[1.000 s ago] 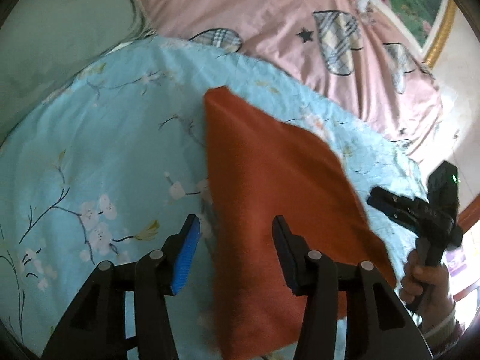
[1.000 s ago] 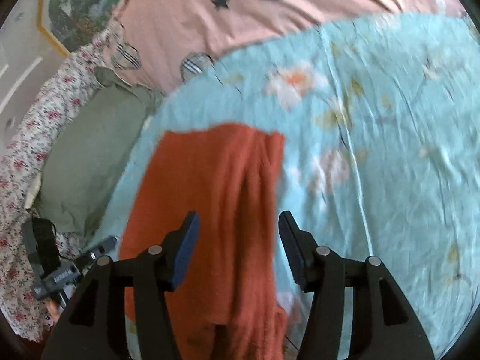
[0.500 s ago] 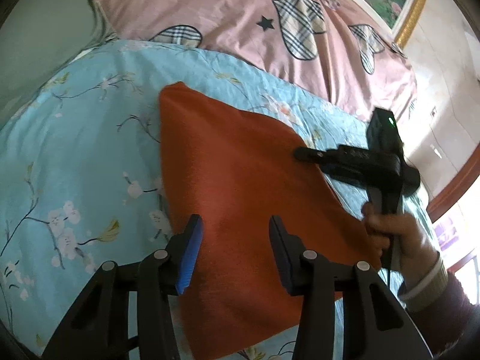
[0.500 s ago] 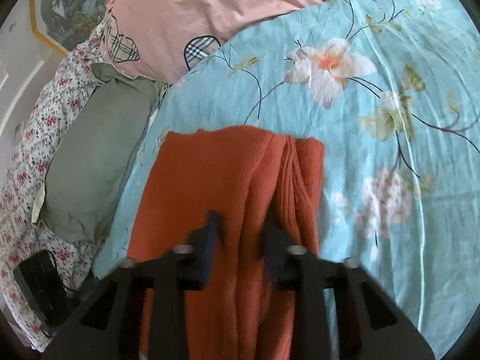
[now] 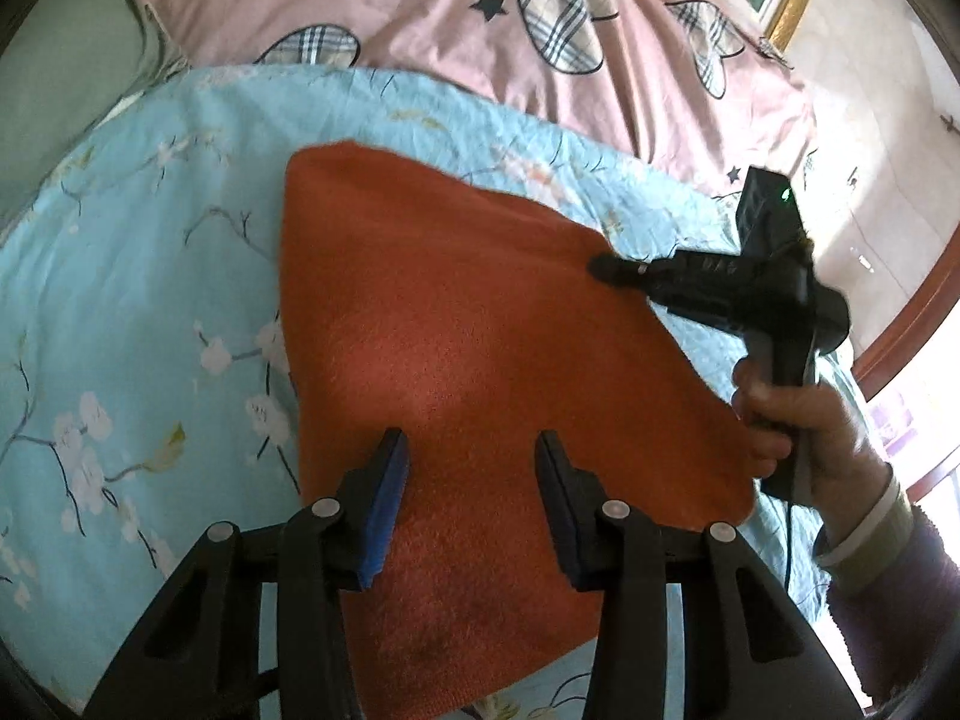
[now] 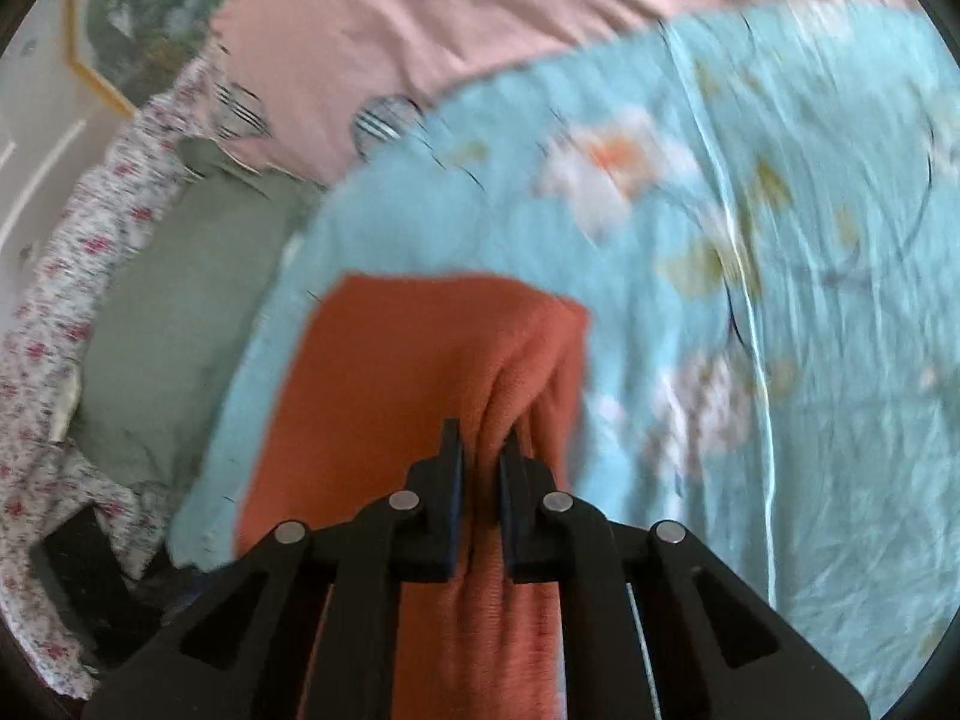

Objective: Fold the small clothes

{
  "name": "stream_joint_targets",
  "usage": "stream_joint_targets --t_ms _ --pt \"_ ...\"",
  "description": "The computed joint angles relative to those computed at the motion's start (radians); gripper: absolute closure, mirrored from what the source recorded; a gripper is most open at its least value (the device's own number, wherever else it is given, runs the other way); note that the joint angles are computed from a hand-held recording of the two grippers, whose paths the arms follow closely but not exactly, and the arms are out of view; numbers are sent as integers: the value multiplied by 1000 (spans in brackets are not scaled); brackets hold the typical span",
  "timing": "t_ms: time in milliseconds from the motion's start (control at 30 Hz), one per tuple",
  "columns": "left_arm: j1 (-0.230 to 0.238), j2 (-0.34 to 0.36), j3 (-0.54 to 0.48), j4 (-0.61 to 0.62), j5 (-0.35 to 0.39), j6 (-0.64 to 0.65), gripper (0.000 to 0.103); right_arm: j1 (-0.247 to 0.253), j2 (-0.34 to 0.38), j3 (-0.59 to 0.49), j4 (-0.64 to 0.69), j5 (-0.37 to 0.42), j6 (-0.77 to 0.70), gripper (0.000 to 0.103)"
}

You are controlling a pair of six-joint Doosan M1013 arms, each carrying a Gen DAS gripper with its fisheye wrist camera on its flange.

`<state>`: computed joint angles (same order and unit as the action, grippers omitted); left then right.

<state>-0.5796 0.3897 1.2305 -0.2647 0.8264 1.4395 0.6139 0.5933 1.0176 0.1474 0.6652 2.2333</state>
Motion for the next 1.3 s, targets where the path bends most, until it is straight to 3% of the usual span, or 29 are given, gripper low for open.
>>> stream_joint_targets --t_ms 133,300,433,467,567,667,733,767,833,1000,1133,1233,1267,1300 --pt "-3 -2 6 2 0 -4 60 14 -9 16 -96 -4 63 92" --pt "-17 4 -1 52 1 -35 57 13 12 -32 -115 71 68 92" --pt "-22 -1 1 72 6 -49 56 34 -22 -15 -217 75 165 85" --pt "-21 -6 6 66 4 -45 56 41 -43 11 -225 37 179 85" --pt "-17 -17 22 45 -5 -37 55 63 -86 65 -123 -78 74 85" --pt "-19 -24 33 45 -10 -48 55 75 -66 40 -54 -28 -3 84" --pt "-22 -27 33 57 -6 -54 55 84 -39 9 -170 83 105 84" --pt "-23 -31 37 57 -6 -54 55 78 -38 26 -187 93 144 90" --pt "-19 -41 50 29 -11 -33 55 56 -56 93 -135 25 184 103" --pt "-33 -76 93 66 -19 -71 55 72 -79 102 -167 13 196 99" --pt "-36 -90 112 47 -9 -42 55 105 -108 123 -124 -20 102 94" --pt "-39 -89 126 71 -3 -48 55 130 -93 117 -216 104 146 91" --pt "-36 -87 128 61 0 -47 55 126 -98 142 -206 88 158 94" --pt "-35 -84 127 58 7 -49 55 116 -114 189 -172 21 175 96"
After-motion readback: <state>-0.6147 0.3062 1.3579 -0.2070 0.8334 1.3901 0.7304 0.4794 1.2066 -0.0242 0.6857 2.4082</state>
